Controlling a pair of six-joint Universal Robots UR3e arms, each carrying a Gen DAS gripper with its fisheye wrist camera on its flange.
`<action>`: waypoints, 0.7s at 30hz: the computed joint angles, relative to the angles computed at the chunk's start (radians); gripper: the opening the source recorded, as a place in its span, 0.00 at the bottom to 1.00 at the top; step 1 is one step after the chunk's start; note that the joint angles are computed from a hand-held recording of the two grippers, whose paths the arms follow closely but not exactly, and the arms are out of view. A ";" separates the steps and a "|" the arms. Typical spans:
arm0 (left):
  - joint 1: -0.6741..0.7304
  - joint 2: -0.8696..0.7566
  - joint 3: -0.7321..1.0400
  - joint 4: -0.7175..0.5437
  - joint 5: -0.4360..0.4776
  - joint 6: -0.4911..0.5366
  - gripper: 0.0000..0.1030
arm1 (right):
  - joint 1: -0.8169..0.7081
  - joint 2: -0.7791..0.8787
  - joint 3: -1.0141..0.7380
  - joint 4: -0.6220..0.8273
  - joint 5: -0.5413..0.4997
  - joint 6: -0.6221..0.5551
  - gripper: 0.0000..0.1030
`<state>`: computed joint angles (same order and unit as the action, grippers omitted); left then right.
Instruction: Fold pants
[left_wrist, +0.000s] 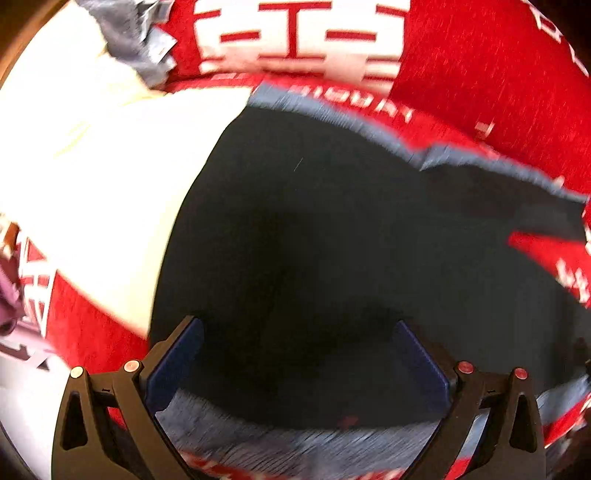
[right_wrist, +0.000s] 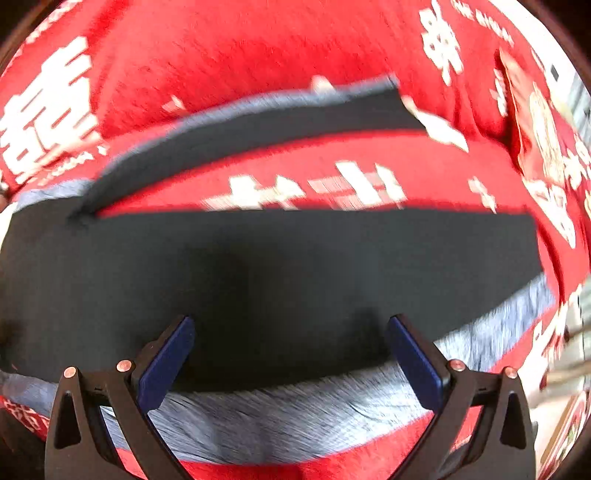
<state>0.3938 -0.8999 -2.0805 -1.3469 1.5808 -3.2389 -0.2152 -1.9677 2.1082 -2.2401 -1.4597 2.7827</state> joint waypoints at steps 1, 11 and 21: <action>-0.048 -0.105 0.052 0.065 0.016 -0.021 1.00 | 0.070 0.064 -0.034 -0.047 -0.025 0.020 1.00; -0.095 -0.769 0.435 0.184 0.180 -0.050 1.00 | 0.468 0.935 -0.886 0.070 -0.212 0.107 1.00; 0.080 -0.610 0.423 0.109 -0.004 0.038 1.00 | 0.297 1.024 -1.070 0.084 -0.142 -0.018 1.00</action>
